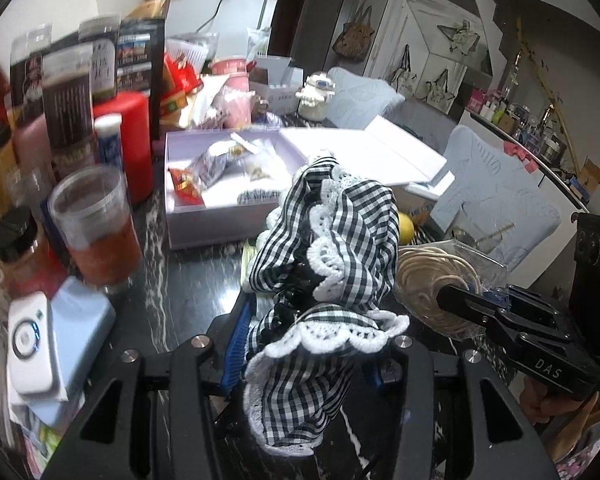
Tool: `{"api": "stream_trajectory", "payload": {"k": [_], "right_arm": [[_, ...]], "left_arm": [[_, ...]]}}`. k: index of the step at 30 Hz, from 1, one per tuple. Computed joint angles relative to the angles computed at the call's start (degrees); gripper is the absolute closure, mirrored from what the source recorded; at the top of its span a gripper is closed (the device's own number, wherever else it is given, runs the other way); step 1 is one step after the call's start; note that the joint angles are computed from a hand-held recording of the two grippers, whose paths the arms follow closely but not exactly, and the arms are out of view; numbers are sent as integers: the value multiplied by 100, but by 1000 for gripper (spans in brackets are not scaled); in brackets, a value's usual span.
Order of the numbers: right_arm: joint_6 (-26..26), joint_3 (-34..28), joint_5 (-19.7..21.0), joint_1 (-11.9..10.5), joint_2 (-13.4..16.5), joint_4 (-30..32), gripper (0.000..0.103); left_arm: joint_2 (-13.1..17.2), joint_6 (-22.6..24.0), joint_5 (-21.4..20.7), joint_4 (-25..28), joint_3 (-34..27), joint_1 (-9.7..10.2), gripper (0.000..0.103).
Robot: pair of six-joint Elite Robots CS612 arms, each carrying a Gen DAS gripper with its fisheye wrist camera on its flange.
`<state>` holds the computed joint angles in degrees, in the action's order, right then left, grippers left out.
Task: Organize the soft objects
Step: 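Carry the gingham cloth and clear bag over the white box with both tools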
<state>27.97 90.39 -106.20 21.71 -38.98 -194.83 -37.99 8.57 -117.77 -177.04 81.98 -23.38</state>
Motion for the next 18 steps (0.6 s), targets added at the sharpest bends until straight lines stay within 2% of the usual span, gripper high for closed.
{"api": "stream_trajectory", "payload": {"k": [11,15,18], "right_arm": [[-625,-328,-36,-159,10,-245,88],[-853,-520,-219,-226,48,-129,88],[-933,-640,-213,-307,80,-91,88]], "left_arm": [[161,-68,68,-388,-558,-57,56],[262,-102,298,-499,-851,-101,56],[355,-141,380,-575,-1070,-118,56]]}}
